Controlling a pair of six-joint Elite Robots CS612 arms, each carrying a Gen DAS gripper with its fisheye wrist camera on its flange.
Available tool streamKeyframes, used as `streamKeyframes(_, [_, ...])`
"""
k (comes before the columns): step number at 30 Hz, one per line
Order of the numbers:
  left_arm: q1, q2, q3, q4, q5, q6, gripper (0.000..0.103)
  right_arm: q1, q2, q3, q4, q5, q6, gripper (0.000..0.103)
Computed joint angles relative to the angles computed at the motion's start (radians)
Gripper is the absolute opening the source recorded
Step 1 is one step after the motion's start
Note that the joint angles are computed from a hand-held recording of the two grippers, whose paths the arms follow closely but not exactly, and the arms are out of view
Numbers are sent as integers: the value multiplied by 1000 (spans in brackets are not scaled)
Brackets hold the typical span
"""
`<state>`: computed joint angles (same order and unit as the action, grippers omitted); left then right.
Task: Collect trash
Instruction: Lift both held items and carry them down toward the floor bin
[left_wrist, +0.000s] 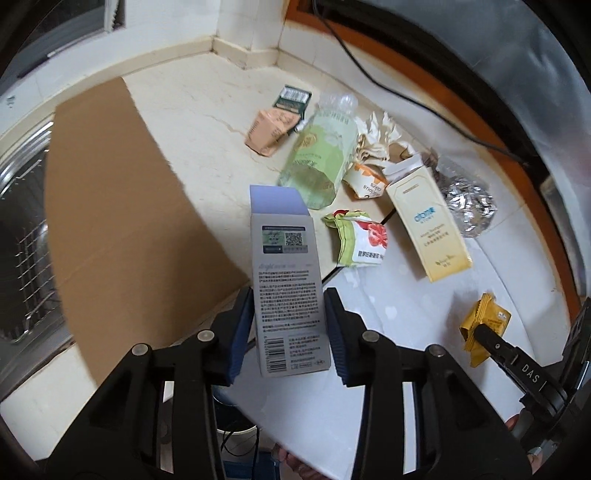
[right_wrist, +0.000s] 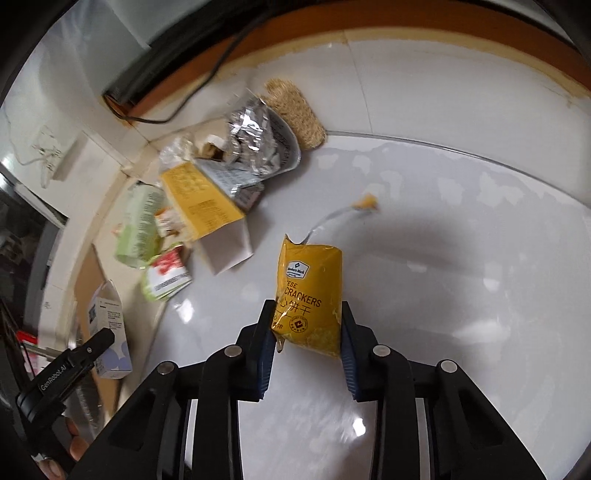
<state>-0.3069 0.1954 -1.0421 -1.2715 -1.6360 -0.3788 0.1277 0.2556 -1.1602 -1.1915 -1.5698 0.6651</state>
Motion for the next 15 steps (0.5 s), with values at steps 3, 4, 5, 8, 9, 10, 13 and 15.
streamKeyframes(3, [3, 15, -69, 24, 9, 8, 35, 11, 17, -57, 0, 12, 11, 31])
streamKeyframes(4, [5, 19, -92, 32, 8, 9, 35, 15, 20, -72, 4, 13, 11, 30])
streamKeyframes(5, [7, 23, -112, 39, 6, 11, 35, 19, 24, -88, 8, 15, 9, 30])
streamKeyframes(8, [10, 39, -184, 66, -1, 22, 34, 34, 31, -130, 14, 26, -5, 30])
streamKeyframes(9, [10, 42, -201, 70, -2, 25, 34, 39, 32, -143, 16, 27, -9, 30])
streamKeyframes(10, [9, 46, -218, 72, -2, 31, 33, 44, 32, -150, 14, 27, -13, 30])
streamKeyframes(13, [9, 59, -277, 95, -5, 44, 33, 62, 33, -183, 16, 32, -26, 30])
streamKeyframes(15, [8, 67, -315, 113, -11, 51, 33, 80, 32, -204, 18, 26, -41, 30])
